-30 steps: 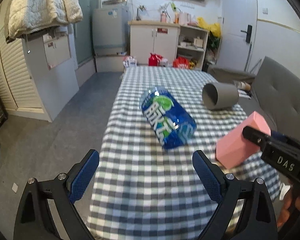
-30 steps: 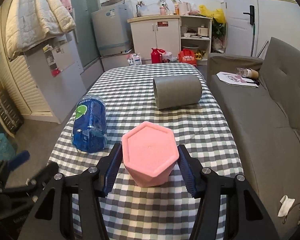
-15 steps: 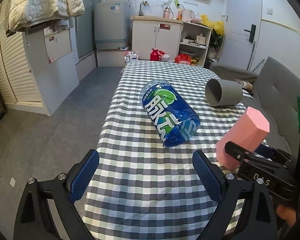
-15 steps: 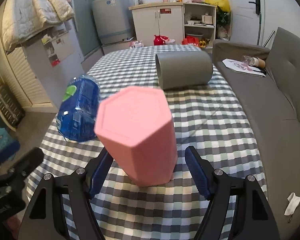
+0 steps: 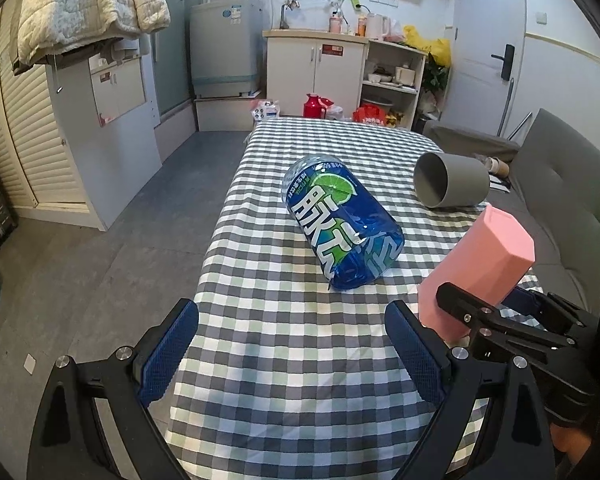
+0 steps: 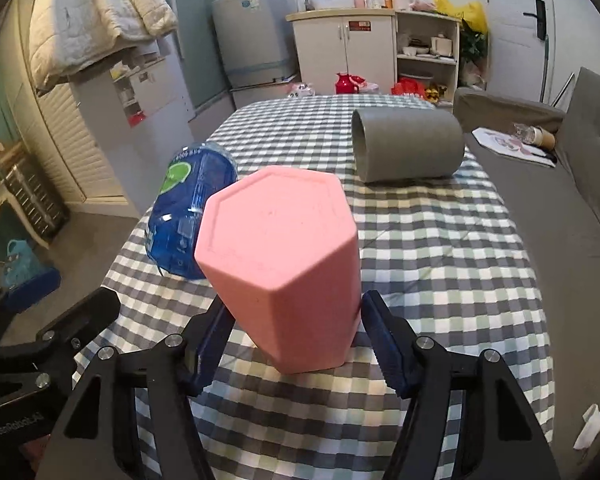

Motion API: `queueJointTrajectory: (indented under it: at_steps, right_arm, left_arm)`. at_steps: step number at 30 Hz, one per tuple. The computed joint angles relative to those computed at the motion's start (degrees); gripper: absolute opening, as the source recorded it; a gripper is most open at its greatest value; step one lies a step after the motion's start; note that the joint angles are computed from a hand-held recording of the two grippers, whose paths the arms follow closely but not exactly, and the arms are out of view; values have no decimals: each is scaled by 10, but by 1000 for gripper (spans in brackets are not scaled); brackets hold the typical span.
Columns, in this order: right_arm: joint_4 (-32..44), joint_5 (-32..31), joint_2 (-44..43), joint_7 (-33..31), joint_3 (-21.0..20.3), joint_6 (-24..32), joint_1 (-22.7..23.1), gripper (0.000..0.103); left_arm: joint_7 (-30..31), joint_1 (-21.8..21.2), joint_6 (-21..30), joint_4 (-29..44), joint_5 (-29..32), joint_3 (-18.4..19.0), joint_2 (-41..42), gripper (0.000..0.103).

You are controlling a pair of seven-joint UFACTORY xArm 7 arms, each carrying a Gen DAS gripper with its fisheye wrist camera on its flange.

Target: Flip cup upside down

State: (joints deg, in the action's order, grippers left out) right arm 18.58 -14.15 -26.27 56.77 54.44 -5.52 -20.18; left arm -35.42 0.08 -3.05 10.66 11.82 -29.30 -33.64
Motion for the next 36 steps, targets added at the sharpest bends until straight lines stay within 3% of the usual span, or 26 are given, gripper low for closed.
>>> queueJointTrajectory:
  at_steps: [8,12,18,25,27,32,36]
  right_arm:
    - [2,-3,6,-2,-5,5,5,66]
    - [-12,5,-14,15,-46,23,52,83]
    - [-44,3,-120,38,-114,65,150,88]
    - [-79,-20,-291,68,-177,217,292,88]
    - [-86,-28,-333,80,-184,262,325,93]
    - [-109,-46,-432,121,-185,379,411,96]
    - [-114,-65,-468,177,-156,432,440,103]
  left_arm:
    - [-4,9,-8,-4,2,-13,-7,97]
    - [-12,8,-5,-15,-4,-14,-28,97]
    - [-36,-9,10,-45,-5,-15,-102,97]
    - [-60,-78,13,-87,-1,0,-215,97]
    - [-72,-101,28,-90,0,0,-237,97]
    - [-113,-129,54,-111,25,-44,-326,97]
    - [-128,-155,65,-129,47,-35,-373,98]
